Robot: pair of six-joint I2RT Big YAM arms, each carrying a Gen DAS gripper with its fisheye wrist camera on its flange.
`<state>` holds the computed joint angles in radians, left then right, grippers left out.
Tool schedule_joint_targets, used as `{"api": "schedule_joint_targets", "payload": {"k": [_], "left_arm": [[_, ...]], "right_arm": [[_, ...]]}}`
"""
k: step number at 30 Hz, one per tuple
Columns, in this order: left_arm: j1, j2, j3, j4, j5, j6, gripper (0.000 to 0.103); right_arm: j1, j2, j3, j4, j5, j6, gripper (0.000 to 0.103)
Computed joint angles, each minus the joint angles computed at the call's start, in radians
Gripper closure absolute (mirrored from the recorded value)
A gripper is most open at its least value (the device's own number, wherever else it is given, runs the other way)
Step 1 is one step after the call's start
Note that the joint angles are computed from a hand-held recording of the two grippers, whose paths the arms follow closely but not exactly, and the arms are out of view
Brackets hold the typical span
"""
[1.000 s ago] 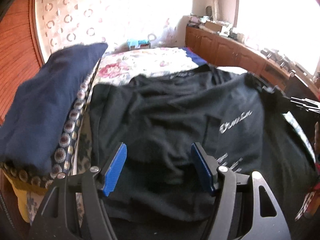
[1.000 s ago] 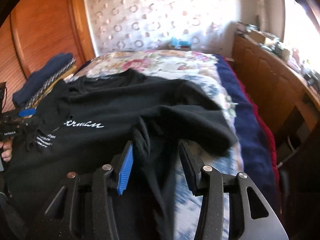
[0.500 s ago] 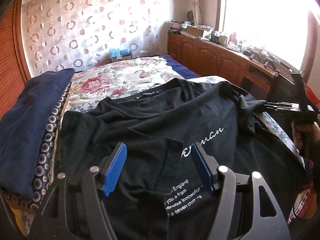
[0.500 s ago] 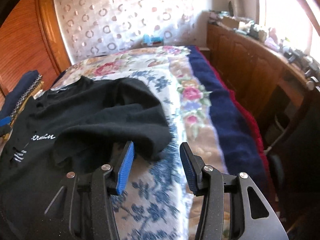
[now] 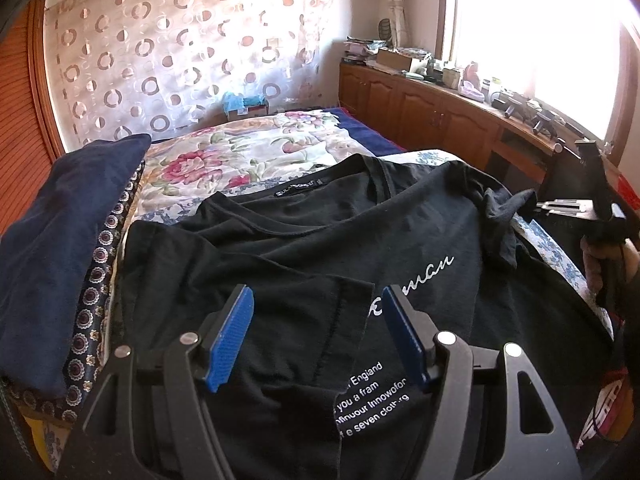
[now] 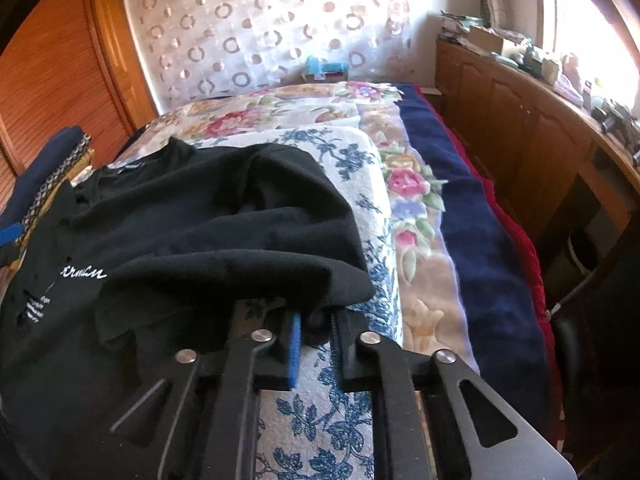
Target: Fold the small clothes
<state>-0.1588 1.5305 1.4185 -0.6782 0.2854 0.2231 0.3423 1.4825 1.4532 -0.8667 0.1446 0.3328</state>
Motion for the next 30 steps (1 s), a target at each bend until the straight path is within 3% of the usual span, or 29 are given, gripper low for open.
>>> {"api": "schedule_joint_targets", "payload": {"k": [4, 9, 13, 16, 18, 19, 20, 21, 30], "left_arm": [[0.006, 0.003, 0.002, -0.001, 0.002, -0.005, 0.036], [0.019, 0.009, 0.007, -0.007, 0.007, -0.014, 0.036], [0.034, 0.023, 0.029, -0.027, 0.011, -0.012, 0.036], [0.05, 0.036, 0.042, -0.025, 0.011, -0.022, 0.036], [0.057, 0.049, 0.055, -0.035, 0.012, -0.027, 0.036], [0.06, 0.057, 0.064, -0.043, 0.011, -0.028, 0.036], [0.062, 0.062, 0.068, -0.046, 0.011, -0.029, 0.036], [0.063, 0.067, 0.073, -0.049, 0.01, -0.029, 0.036], [0.062, 0.085, 0.077, -0.059, 0.021, -0.017, 0.036]], "right_arm": [[0.012, -0.007, 0.027, 0.031, -0.009, -0.035, 0.1], [0.057, 0.035, 0.154, 0.052, -0.045, -0.124, 0.101], [0.094, 0.134, 0.315, 0.018, -0.097, -0.186, 0.101], [0.111, 0.238, 0.453, -0.028, -0.185, -0.215, 0.101], [0.127, 0.309, 0.54, -0.073, -0.197, -0.237, 0.097], [0.136, 0.337, 0.574, -0.094, -0.182, -0.248, 0.084], [0.138, 0.342, 0.576, -0.096, -0.176, -0.25, 0.067], [0.137, 0.344, 0.573, -0.089, -0.18, -0.243, 0.065], [0.132, 0.263, 0.424, -0.137, -0.167, -0.152, 0.065]]}}
